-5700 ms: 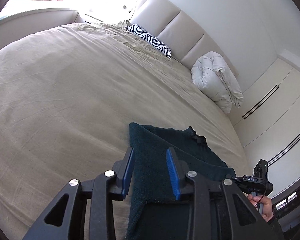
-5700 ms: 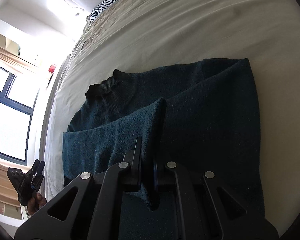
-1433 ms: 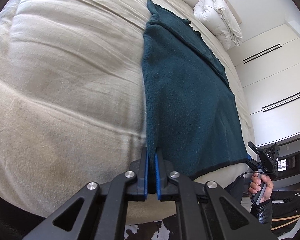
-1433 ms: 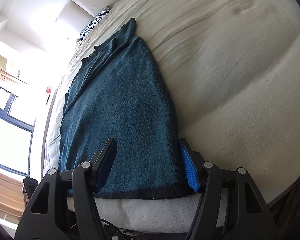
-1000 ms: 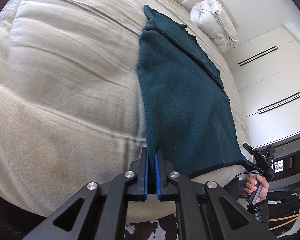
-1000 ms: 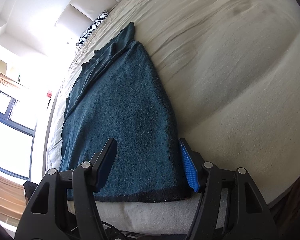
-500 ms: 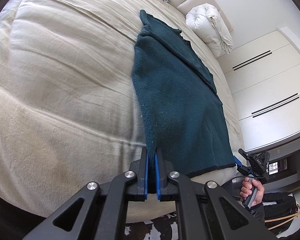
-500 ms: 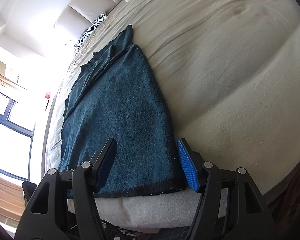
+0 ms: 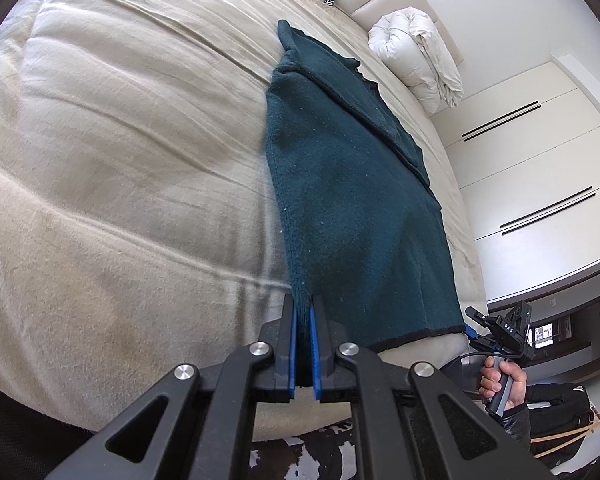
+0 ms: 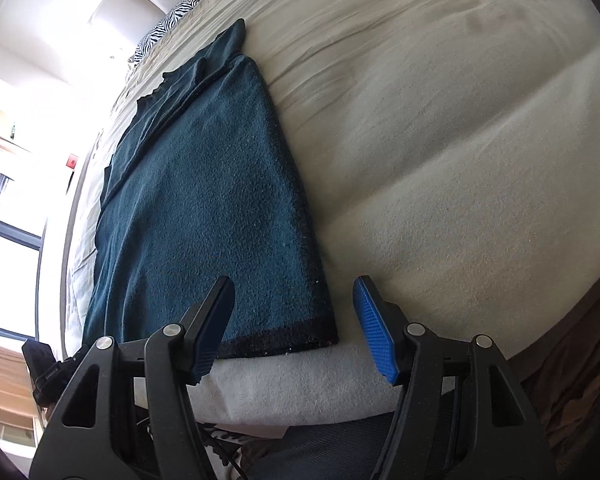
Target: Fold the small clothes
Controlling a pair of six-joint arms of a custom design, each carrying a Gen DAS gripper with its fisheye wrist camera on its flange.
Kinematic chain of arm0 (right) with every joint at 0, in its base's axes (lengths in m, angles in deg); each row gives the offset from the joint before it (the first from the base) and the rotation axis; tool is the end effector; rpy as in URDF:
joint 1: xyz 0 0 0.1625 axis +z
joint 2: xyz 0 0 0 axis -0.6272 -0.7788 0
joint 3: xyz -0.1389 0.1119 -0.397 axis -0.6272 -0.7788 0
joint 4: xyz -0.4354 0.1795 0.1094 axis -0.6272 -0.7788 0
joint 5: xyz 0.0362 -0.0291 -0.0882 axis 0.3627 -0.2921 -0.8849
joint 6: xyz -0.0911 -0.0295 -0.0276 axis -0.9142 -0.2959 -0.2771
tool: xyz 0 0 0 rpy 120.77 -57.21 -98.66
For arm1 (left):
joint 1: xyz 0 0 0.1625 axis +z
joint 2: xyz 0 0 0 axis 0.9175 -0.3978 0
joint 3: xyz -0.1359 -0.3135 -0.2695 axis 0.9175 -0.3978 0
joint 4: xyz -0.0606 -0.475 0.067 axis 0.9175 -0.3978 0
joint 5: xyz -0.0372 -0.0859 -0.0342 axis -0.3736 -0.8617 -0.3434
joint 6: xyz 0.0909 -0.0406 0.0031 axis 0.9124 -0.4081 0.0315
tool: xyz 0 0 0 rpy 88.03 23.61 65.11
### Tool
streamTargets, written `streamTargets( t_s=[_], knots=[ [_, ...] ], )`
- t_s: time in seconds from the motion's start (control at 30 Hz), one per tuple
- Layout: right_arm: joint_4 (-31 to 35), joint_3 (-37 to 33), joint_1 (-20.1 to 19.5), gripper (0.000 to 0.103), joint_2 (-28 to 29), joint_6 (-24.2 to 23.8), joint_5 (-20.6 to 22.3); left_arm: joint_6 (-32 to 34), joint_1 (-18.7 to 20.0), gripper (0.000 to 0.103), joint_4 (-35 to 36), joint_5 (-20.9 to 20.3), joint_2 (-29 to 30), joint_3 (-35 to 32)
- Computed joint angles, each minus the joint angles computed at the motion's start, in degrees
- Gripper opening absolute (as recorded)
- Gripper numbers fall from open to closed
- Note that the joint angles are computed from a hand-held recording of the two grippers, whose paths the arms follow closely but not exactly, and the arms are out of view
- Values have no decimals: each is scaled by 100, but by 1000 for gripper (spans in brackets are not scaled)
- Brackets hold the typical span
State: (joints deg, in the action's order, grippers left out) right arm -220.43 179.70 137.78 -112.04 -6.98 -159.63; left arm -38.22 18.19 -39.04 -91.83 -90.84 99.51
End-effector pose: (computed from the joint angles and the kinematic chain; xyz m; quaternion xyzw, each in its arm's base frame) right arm 0.1870 -0.6827 0.0894 -0.2601 -0.8805 0.3640 0.1566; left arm 0.0556 -0.8537 0.4248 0.1154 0.9893 -0.0896 0.0030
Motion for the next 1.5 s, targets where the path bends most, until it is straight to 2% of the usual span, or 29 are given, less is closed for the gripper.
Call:
streamTargets(
  t_s=[0.13, 0.2, 0.27, 0.43, 0.5, 0.6, 0.8, 0.93, 1.1, 1.27, 1.37, 1.43, 1.5],
  knots=[
    [-104, 111, -57, 54, -45, 34, 166, -8, 24, 7, 2, -72, -23, 7],
    [-136, 178, -106, 40, -86, 89, 259, -14, 32, 7, 13, -83, -23, 6],
    [-109, 211, -135, 32, -110, 148, 304, -6, 36, 7, 39, -86, -17, -9],
    [-325, 314, -202, 32, -143, 156, 562, -28, 55, 7, 61, -87, -24, 10],
    [-382, 355, -229, 19, -154, 189, 636, -37, 63, 7, 56, -84, -36, 33],
    [-432, 402, -266, 9, -166, 204, 742, -46, 57, 7, 55, -86, -49, 46],
    [-616, 453, -219, 7, -178, 116, 760, -41, 43, 7, 79, -155, -34, -24],
    [-733, 411, -138, 7, -178, -64, 912, -116, 91, 7, 222, -461, 53, -237],
    [-1113, 200, -77, 7, -113, -253, 1403, -314, 127, 7, 337, -1033, 258, -697],
    [-1311, -352, -30, 7, 49, -449, 1859, -570, 131, 7, 407, -1555, 671, -1461],
    [-1222, -830, -4, 7, 192, -552, 1947, -682, 96, 7, 517, -1703, 1031, -2082],
    [-1117, -1170, 2, 7, 300, -586, 2024, -762, 73, 7, 672, -1783, 1347, -2634],
    [-1011, -1505, 3, 7, 412, -625, 2026, -891, 64, 7, 957, -1864, 1820, -3464]
  ],
)
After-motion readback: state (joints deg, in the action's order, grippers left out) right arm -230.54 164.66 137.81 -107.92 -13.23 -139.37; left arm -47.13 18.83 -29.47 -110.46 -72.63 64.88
